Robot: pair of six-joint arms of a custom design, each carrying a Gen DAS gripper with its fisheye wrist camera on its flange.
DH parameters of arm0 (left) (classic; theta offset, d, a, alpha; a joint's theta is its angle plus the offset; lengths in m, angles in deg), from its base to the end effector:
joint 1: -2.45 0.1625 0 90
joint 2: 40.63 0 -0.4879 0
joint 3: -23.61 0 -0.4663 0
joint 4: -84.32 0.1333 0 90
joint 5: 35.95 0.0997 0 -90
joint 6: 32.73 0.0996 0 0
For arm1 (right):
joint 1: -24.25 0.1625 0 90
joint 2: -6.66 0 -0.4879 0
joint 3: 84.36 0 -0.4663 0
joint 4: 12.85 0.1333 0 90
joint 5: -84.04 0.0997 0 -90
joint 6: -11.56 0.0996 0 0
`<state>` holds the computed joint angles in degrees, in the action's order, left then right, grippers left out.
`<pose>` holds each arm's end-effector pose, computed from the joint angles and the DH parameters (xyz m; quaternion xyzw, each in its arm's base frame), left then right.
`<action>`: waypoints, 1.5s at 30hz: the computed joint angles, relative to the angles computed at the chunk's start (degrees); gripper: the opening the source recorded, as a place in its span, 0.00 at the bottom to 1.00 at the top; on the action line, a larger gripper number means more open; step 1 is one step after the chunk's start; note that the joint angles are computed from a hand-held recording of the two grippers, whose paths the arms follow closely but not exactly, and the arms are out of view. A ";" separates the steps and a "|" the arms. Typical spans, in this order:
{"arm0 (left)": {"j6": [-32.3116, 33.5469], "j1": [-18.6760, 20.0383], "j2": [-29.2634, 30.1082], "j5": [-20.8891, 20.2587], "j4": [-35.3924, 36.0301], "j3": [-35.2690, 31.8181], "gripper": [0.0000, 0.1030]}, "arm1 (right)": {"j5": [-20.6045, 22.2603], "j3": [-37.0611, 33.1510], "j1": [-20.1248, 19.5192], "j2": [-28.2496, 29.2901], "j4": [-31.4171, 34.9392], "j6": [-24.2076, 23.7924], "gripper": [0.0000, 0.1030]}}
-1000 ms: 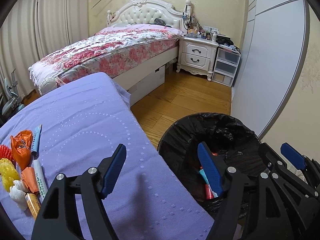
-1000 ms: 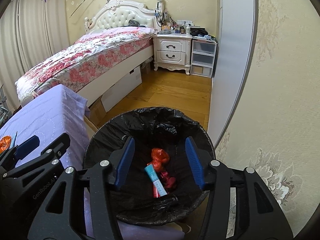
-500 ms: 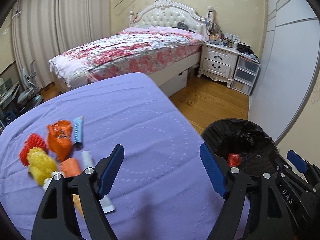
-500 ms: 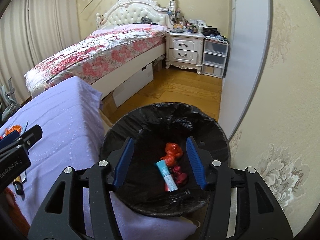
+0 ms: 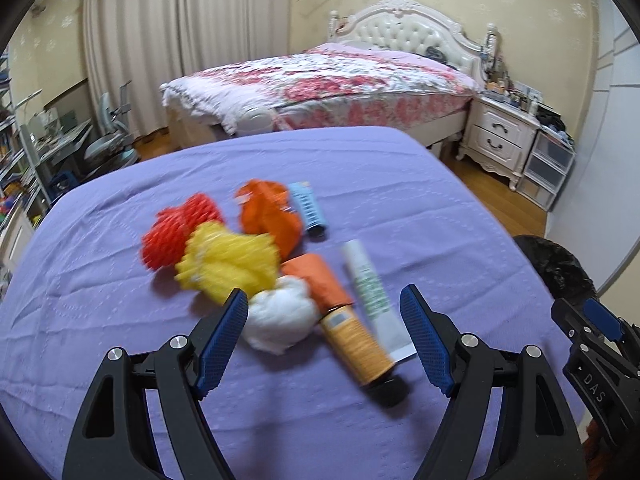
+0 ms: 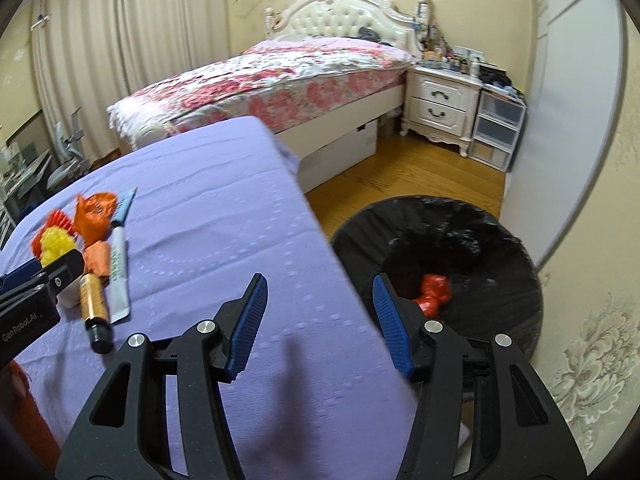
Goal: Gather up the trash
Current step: 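Bring both open tools back over the table, then grasp the white tissue ball with the left tool while the right tool grasps the orange-and-black can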
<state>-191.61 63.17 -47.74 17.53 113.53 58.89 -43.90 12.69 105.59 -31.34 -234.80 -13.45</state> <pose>-0.2499 -0.8394 -0.1184 0.3084 0.8621 -0.2874 0.2810 -0.0385 -0.7312 0.1352 -0.0830 -0.7804 0.4620 0.4130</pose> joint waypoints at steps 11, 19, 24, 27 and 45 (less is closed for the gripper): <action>-3.94 2.51 3.41 0.35 7.56 -8.41 0.74 | 0.60 -1.86 1.67 2.39 3.55 -1.89 0.52; -4.55 3.43 4.38 3.15 11.91 -10.69 0.42 | 0.72 -2.25 1.69 2.94 4.52 -1.74 0.52; -2.48 3.21 1.97 3.46 9.10 -5.98 0.36 | 1.07 -2.08 1.70 3.06 4.34 -1.91 0.52; -2.68 3.30 0.64 3.87 8.43 -3.73 0.36 | 1.30 -1.96 1.83 3.11 4.07 -2.13 0.52; -3.47 4.90 -6.47 2.74 3.54 6.47 0.36 | 4.16 -2.65 4.31 4.48 6.87 -5.61 0.52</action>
